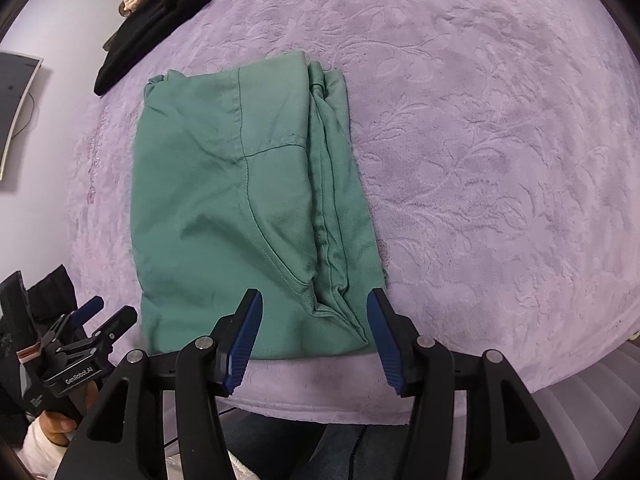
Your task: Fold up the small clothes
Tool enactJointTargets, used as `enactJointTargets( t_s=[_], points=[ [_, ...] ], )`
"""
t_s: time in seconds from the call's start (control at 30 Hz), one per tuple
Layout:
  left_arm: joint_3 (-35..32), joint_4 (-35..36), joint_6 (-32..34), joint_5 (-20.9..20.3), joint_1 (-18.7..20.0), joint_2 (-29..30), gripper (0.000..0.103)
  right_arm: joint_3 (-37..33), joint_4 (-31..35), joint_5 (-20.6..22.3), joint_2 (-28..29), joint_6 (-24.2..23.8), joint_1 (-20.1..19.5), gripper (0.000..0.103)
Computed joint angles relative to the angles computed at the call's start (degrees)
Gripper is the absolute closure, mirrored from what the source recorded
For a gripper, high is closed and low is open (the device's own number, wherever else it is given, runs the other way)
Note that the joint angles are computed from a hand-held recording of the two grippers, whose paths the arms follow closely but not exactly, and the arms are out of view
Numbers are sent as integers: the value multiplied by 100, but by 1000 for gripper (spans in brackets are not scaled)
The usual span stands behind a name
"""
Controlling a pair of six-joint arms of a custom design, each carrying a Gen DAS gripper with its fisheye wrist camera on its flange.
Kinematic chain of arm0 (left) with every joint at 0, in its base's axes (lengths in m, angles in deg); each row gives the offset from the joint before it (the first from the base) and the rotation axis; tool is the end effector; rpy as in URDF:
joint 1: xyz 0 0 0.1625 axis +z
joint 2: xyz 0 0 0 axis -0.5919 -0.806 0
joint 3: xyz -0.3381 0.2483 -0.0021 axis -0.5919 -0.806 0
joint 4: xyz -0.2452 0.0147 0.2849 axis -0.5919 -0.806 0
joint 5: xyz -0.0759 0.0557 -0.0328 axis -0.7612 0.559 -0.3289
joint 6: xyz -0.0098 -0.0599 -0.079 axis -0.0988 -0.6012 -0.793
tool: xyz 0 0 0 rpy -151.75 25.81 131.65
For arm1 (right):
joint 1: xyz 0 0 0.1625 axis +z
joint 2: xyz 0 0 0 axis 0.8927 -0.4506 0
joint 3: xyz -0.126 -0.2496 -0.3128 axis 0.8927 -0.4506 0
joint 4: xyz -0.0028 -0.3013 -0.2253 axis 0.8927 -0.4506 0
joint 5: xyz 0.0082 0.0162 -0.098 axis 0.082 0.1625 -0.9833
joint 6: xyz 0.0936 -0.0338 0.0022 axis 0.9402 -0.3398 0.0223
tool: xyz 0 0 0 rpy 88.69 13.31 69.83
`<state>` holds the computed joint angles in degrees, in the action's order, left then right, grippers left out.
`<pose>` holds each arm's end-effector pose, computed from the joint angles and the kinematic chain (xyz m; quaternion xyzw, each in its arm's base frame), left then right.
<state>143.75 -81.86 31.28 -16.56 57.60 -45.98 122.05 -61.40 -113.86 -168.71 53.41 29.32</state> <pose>-0.4761 -0.3588 0.0842 0.2294 0.9164 0.0477 0.3244 0.0930 -0.2426 0.4944 -0.2429 -0.9308 0.1349 0.2377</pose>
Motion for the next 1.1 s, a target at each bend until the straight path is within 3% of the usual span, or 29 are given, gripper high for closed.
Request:
enactJointTargets(
  t_s=[0.2, 0.4, 0.5, 0.8, 1.1],
  points=[
    [-424, 305, -158, 245, -13, 145, 0, -237, 24, -329, 372, 201, 471, 24],
    [-713, 390, -285, 300, 12, 192, 0, -550, 188, -844, 831, 405, 1055, 17],
    [-812, 443, -275, 440, -47, 222, 0, -648, 309, -1082, 979, 522, 1268, 0],
    [-1121, 634, -372, 490, -117, 310, 0, -1001, 709, -1086, 1223, 828, 1393, 0],
    [-1336, 727, -303, 589, -179, 404, 0, -1171, 980, -1358, 1421, 1085, 1600, 0]
  ],
)
